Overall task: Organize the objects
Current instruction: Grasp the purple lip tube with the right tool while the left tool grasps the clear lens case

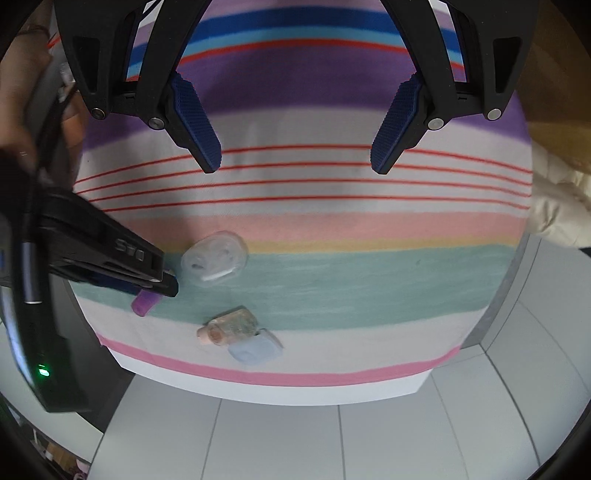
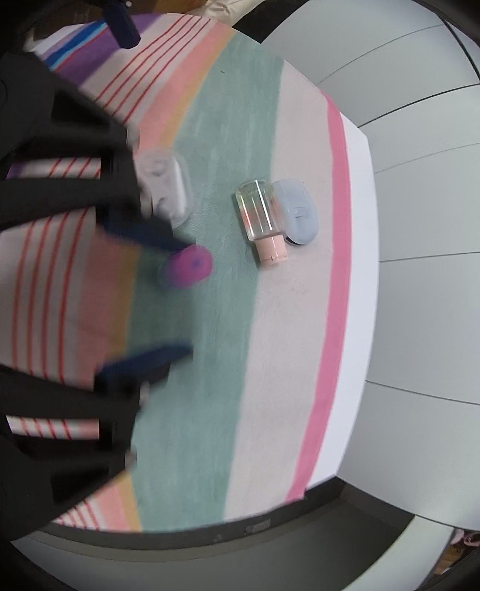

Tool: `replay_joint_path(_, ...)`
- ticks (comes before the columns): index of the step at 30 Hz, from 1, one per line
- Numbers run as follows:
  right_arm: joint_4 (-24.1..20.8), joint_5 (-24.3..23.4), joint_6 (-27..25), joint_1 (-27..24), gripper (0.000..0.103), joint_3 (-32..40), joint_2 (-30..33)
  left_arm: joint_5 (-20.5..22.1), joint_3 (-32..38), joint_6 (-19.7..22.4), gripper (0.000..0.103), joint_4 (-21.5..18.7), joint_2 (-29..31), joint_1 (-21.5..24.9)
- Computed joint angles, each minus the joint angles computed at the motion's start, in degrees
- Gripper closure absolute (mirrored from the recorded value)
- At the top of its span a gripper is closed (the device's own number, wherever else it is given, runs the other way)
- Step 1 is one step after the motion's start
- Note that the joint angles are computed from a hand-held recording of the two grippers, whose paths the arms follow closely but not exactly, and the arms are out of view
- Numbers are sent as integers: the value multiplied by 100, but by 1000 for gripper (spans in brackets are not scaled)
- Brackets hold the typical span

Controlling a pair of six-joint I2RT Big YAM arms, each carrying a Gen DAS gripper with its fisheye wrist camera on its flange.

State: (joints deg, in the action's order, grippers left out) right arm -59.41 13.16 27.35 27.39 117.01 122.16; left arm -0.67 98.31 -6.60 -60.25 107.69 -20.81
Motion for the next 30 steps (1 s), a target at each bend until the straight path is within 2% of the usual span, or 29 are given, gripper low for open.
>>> replay_joint_path(5,378,204,115,-46,83,-493,-236,49,393,51,18,-7,329,-132)
replay_joint_path(9,595,209,325,-159,83,-1181,-695,175,835,-173,18,-190,715,-237)
replay_joint_path(16,695,120,624,-342,83,-2019,-1230,180,1716,-1080,20,-391,1365,-372)
replay_joint_path(17,705,113,646,-343,83,-2085,-1271,134,1742,-1170,24,-361,1382,-390)
replay_joint_path(18,728,113,652,-344,83,-2181,-1342,13,1768,-1230,44,-352,1395,-417)
replay_joint_path(19,725,109,649,-345,83,-2235,-1389,-233,1817,-1249,46,-396,1413,-466)
replay_joint_path(20,709,110,636,-342,83,-2257,-1417,-230,1892,-1257,46,-491,1452,-481)
replay_joint_path(30,464,133,562,-267,83,-2131,-1463,-340,1396,-979,46,-231,1030,-339)
